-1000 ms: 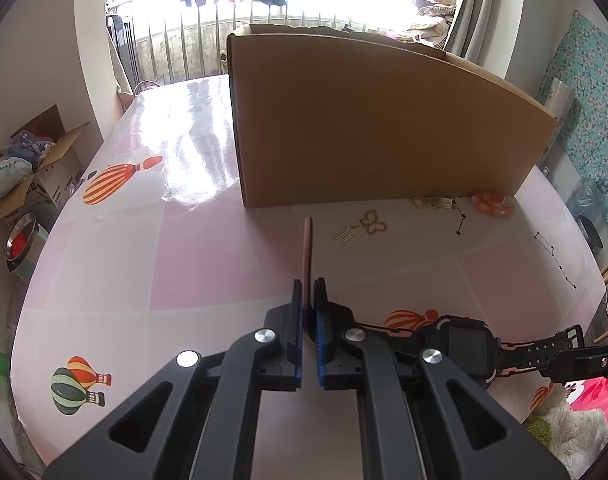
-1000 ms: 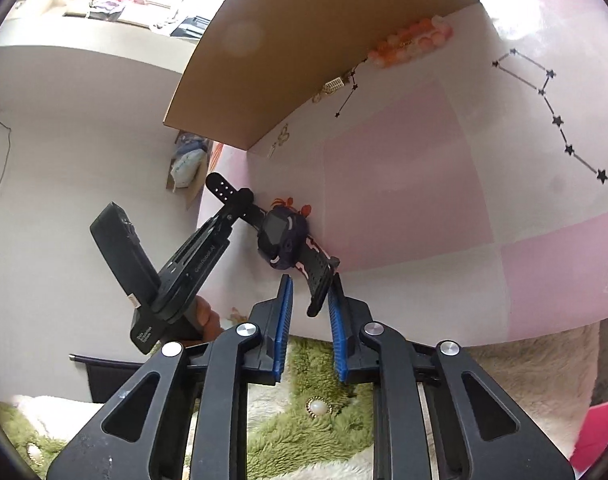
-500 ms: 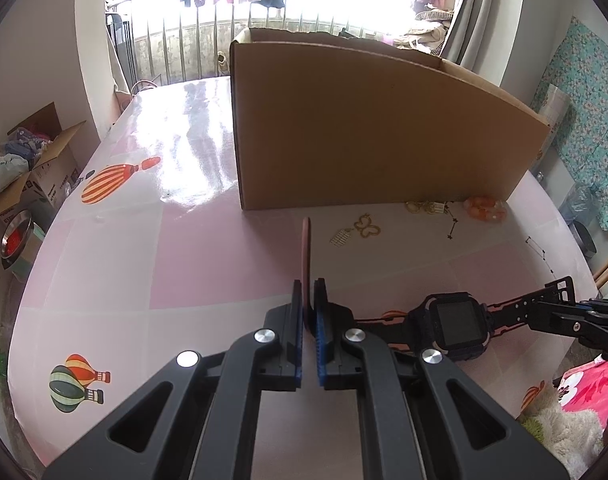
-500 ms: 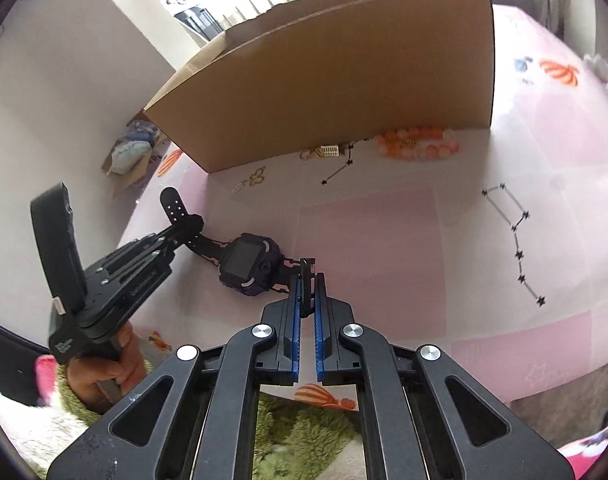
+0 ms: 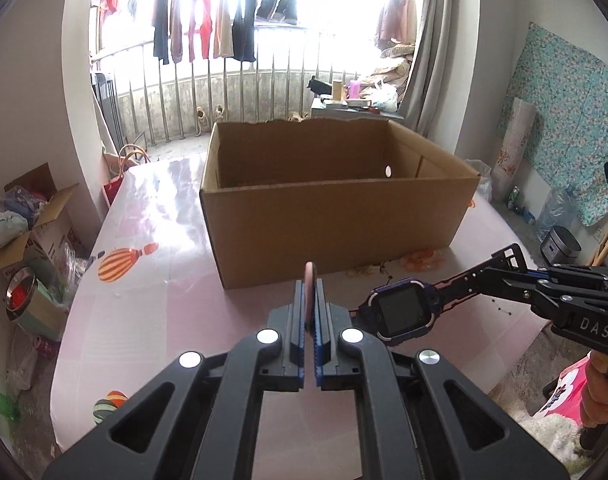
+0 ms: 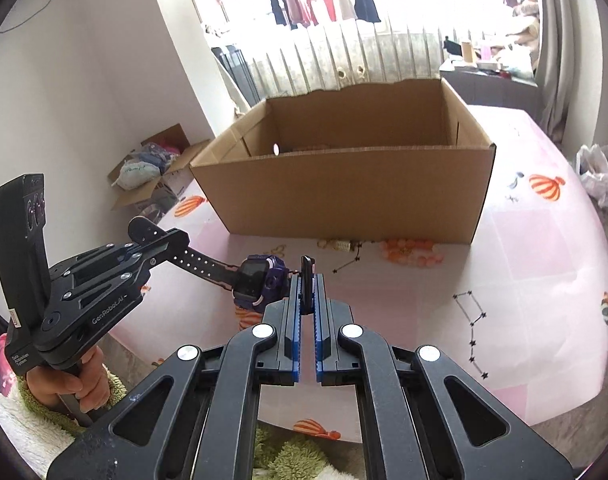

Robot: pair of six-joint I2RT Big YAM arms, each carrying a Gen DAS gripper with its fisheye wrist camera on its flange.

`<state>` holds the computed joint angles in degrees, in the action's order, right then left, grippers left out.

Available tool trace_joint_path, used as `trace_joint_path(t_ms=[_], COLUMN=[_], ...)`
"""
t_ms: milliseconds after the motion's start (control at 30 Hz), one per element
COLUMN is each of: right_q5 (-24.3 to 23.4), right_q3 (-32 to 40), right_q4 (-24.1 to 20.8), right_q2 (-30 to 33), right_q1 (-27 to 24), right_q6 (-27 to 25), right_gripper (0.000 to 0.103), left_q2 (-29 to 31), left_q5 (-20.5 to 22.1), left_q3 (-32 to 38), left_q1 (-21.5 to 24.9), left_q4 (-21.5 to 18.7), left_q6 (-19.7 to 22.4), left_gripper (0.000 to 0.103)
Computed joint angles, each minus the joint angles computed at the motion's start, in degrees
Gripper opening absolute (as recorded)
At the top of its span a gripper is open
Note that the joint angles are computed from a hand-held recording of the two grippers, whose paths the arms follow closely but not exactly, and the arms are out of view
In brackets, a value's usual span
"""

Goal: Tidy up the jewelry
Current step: 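Carry the smartwatch and hairpin up over the box with both tools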

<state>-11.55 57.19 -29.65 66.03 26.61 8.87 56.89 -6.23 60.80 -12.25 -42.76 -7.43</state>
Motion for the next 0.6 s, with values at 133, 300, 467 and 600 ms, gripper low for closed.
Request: trace_joint_path(t_ms=[133,300,467,600], right_q5=[-0.81,-1.63,-4.94,-6.73], right_q3=[1.97,10.44,24.97,41.14], right_q4=[2.0,2.88,-5.64,-19.08], right_q2=[-1.69,3.03,14.51,27.37], right_q1=[-1.54,-2.87,-5.09,-6.2], right_q6=[-3.01,-8.19,-12.5,-14.5], right_gripper=[0.003,0.003,0.003,0.003], left_q2=[0.28,5.7,17.77,30.91], left_q5=[0.73,1.55,5.54,8.49], left_q3=[4.22,12.75,26.1,40.5], left_q1=[-0.46,0.2,2.48,4.37], left_q4=[0.61,1.27,-4.94,-15.46], left_q6=[2.54,6.51,6.95,6.19], left_gripper=[0.003,0.003,0.003,0.003])
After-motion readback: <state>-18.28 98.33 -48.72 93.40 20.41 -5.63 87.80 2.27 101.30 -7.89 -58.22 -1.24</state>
